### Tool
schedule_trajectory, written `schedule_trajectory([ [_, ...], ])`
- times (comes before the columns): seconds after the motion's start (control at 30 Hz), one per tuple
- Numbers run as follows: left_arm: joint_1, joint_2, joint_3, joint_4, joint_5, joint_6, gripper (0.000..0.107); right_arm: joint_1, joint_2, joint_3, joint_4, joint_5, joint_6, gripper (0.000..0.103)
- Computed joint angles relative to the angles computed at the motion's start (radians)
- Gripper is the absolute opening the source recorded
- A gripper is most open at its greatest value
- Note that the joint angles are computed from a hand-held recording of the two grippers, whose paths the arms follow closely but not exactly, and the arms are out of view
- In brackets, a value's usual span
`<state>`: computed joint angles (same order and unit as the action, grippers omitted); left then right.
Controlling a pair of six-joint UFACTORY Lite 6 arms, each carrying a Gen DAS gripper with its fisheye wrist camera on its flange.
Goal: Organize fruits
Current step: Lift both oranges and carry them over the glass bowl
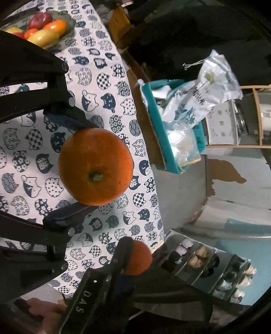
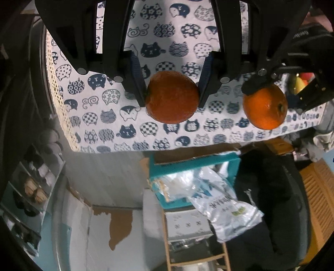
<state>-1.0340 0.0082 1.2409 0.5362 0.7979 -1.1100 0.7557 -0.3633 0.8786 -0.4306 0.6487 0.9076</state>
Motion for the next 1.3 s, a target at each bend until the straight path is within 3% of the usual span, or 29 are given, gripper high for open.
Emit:
schedule_trajectory([
  [0.57, -0.225, -0.272, -0.024, 0.115, 0.281, -0.165, 0.066, 0.338, -0.038, 0.210, -0.179, 0.275, 0.211, 0.048],
  [1.0, -0.357, -0.446, -0.070, 0.177, 0.463, -0.252, 0.066, 0.498, 0.053, 0.368, -0.257, 0.339, 0.281, 0.048],
  [1.3, -0.404, -0.565, -0.123, 0.200, 0.567, -0.290, 0.066, 0.530, 0.158, 0.462, -0.254, 0.320, 0.272, 0.048],
])
